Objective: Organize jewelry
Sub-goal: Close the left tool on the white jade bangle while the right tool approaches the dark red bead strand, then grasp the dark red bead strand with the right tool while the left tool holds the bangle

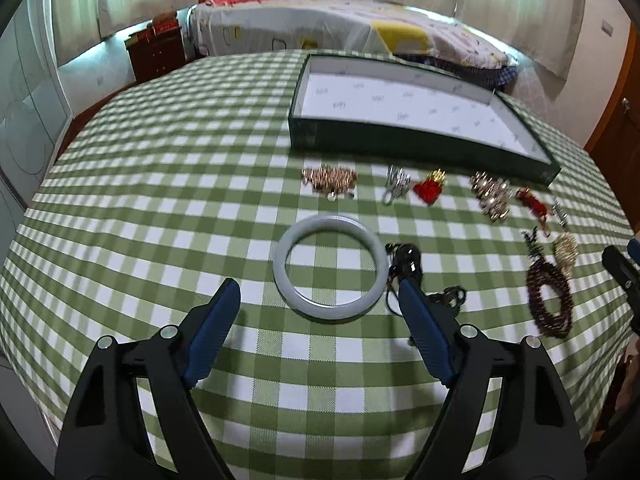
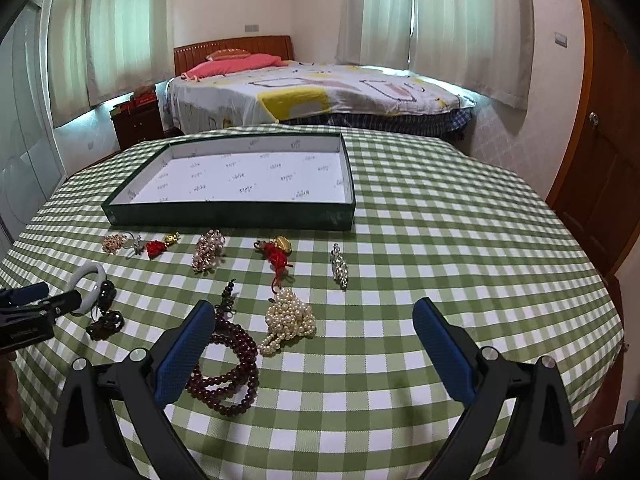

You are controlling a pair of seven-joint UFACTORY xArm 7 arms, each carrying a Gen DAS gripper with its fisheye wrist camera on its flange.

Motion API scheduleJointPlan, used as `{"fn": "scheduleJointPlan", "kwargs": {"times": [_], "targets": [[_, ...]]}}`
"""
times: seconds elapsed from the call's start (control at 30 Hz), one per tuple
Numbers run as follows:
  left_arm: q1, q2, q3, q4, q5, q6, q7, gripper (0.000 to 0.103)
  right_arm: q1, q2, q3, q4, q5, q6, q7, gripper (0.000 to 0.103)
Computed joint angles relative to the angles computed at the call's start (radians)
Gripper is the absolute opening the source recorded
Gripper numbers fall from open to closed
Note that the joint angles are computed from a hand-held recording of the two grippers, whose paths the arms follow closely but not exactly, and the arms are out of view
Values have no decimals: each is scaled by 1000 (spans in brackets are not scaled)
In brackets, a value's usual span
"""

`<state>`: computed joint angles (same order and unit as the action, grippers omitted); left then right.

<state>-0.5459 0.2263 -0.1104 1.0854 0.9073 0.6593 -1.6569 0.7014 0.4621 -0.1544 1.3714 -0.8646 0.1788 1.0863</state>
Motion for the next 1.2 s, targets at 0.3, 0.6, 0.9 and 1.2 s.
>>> {"fn": "scheduleJointPlan", "kwargs": {"times": [0.3,0.6,0.9,1.2], "targets": [[-5,40,17,27,-43,16,41,80,-26,30,26,24,94,3,-88,97],[12,63,34,55,-47,6,60,80,-17,45,14,34,163,2,-143,97],[2,96,63,88,-31,-14,74,86,-6,53,0,41,198,5,-173,97],[-6,73,60,60,35,-14,13,69,-21,55,18,35,245,-1,-217,97]]}}
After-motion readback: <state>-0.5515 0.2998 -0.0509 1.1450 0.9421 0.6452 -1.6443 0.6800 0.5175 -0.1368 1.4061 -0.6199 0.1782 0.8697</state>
